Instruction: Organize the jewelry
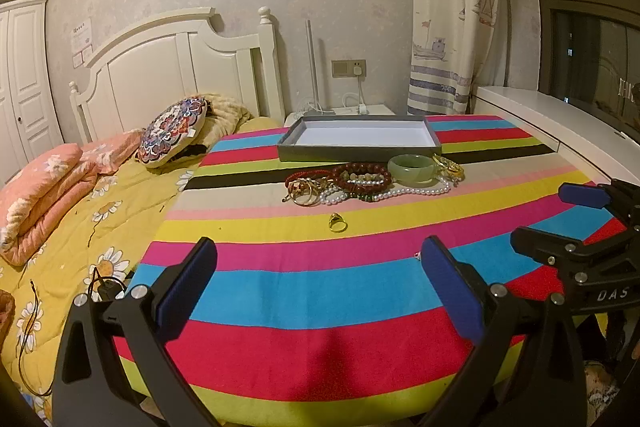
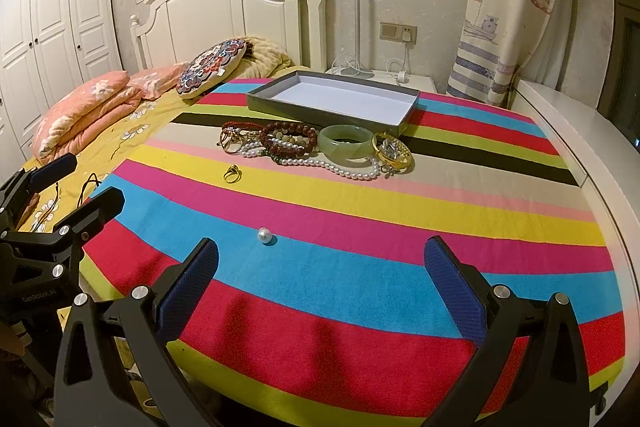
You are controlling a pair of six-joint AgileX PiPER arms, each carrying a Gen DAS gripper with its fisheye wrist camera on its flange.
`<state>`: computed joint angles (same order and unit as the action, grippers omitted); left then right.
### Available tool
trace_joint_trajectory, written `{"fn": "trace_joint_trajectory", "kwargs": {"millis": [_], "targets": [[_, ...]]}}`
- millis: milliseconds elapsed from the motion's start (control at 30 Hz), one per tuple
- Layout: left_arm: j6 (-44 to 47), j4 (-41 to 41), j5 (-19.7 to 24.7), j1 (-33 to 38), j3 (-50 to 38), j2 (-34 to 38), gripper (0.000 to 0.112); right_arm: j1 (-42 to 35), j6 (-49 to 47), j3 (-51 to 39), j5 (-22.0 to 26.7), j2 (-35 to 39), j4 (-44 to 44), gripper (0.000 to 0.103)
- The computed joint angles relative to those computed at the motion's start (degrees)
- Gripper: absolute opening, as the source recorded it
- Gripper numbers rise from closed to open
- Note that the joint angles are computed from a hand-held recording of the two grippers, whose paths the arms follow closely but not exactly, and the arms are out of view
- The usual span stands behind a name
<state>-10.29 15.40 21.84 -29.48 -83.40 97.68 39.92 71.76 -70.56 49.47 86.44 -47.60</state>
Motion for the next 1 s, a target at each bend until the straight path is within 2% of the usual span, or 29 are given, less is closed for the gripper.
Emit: {"fn": "trace_joint_trajectory", "kwargs": {"millis": [300, 367, 433, 533, 700, 767, 833, 933, 1000], "targets": [[-3.57, 4.79, -0.56, -0.7, 1.16, 0.05, 0.101, -0.28, 0.45, 0.34, -0.14, 0.36, -0.6, 0.099], [-5.37, 8.26, -0.1, -1.1, 1.22, 0.35, 0.101, -0.59, 0.69, 0.73, -0.78, 0.34, -0.53, 0.099], [-4.8, 8.01, 0.31, -0.96, 0.94, 0.8, 0.101, -1.44, -0.42, 1.16, -2.61, 0.16, 1.04, 0.099], [0.16, 1.32, 0.4, -0.05, -0.37, 2.29, 0.101, -3.41, -3.24, 1.0, -5.02, 0.5, 4.21, 0.099], [2.0, -0.79, 1.71, -0.06, -4.51, 6.32, 0.101, -9.17, -7.94, 1.46, -11.5, 1.47, 9.92, 0.099], [2.31, -1.41, 3.91, -0.01, -7.57, 8.7, 0.101, -11.61, -9.94, 1.88, -14.71, 1.95, 13.04, 0.099], [2.92, -2.26, 5.98, 0.1, -10.87, 11.22, 0.101, -13.91, -12.33, 0.91, -15.34, 3.59, 15.05, 0.099], [3.71, -3.69, 8.65, 0.6, -16.35, 15.5, 0.101, -18.26, -19.71, -0.75, -17.5, 5.77, 23.38, 0.099], [4.46, -5.11, 12.36, 1.19, -21.88, 19.27, 0.101, -19.93, -22.69, -3.0, -16.3, 7.5, 25.32, 0.099]]}}
